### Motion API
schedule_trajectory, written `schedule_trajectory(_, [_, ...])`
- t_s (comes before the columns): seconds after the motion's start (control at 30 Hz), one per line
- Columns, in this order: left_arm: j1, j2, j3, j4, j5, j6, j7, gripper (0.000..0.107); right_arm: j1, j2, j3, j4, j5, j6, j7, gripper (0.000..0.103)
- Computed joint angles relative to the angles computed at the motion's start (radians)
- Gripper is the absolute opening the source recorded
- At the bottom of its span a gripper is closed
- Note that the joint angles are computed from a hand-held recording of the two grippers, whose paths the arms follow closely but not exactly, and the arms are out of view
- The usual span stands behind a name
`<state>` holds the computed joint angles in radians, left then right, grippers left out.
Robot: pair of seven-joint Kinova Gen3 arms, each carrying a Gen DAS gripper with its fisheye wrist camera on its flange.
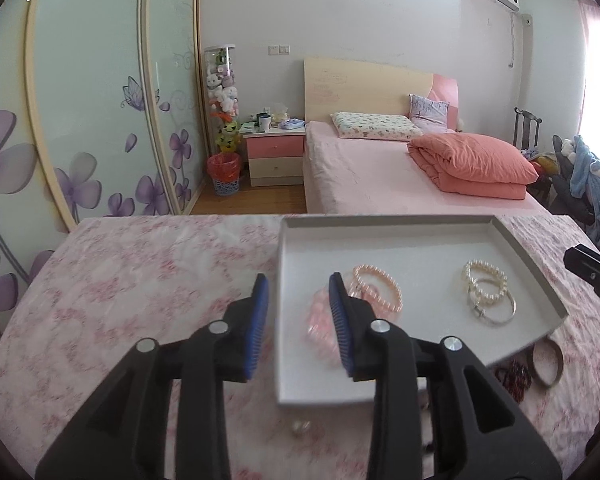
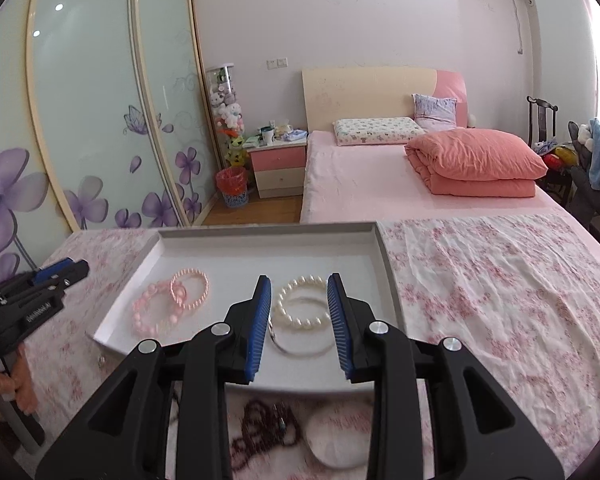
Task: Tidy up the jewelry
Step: 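Release white pearls onto the bangle with the right tool while the left drops pink pearls, then move the right tool to the wide silver cuff while the left moves toward the black beaded bracelet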
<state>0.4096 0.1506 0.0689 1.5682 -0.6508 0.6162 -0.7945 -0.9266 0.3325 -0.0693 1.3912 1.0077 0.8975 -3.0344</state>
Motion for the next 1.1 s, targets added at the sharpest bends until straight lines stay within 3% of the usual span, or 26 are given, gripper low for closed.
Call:
schedule_trajectory(0.2, [-0.017,-0.117,0.038,0.152,-0.058,0.024,0.034,0.05,-0.004,-0.047,-0.036,0.077,-0.054,0.071,0.006,0.032])
schedule_trajectory(0.27, [-0.037,-0.149,0.061,0.187,-0.055,0.025,0.033,0.057,0.006,-0.055,-0.05,0.094,-0.083,0.086,0.009,0.039])
schedule_trajectory(0.4, [-0.084,-0.186,0.096,0.23,-0.002,0.029,-0.009,0.063,0.041,-0.058,-0.074,0.112,-0.171,0.084,0.054,0.043])
schedule_trajectory(0.57, [-0.128,-0.198,0.111,0.243,0.088,0.042,-0.073,0.067,0.058,-0.033,-0.079,0.095,-0.267,0.092,0.128,0.059])
schedule_trajectory(0.77, [-0.15,-0.2,0.121,0.245,0.128,0.041,-0.098,0.069,0.046,0.028,-0.057,0.023,-0.334,0.143,0.208,0.063])
schedule_trajectory(1.1, [-0.149,-0.183,0.122,0.241,0.15,0.049,-0.114,0.071,0.033,0.07,-0.009,-0.036,-0.352,0.154,0.21,0.066])
